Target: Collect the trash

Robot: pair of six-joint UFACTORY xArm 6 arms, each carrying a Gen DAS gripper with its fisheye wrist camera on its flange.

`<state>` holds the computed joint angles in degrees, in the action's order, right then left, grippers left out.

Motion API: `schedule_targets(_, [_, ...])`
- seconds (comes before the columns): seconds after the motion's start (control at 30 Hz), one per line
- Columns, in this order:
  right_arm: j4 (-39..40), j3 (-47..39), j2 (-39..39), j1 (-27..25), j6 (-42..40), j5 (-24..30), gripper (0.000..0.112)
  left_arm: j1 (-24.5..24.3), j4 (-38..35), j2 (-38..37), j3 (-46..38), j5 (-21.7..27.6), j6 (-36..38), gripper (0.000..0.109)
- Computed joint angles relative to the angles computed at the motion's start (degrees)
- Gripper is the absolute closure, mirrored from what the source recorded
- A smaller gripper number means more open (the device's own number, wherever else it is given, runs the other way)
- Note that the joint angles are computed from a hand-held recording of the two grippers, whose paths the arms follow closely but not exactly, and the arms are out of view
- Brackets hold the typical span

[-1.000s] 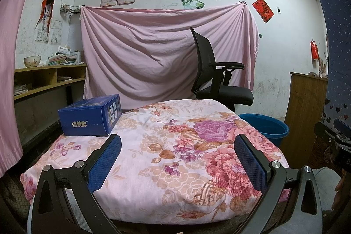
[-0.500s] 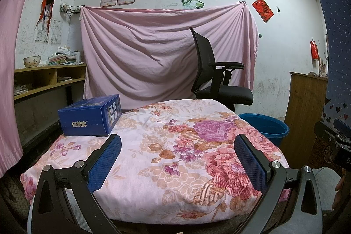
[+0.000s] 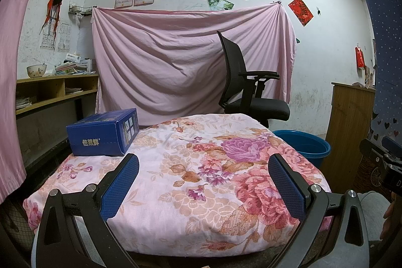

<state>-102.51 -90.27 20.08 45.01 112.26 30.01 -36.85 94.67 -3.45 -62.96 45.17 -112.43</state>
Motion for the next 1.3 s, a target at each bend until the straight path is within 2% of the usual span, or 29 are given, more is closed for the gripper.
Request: schedule_targets(1.3, [0.4,0.3,-0.32,-0.09,-0.01,-0.18,0.009,0.24,0.06,-0.3,0.22,-0.73,-0.3,0.008])
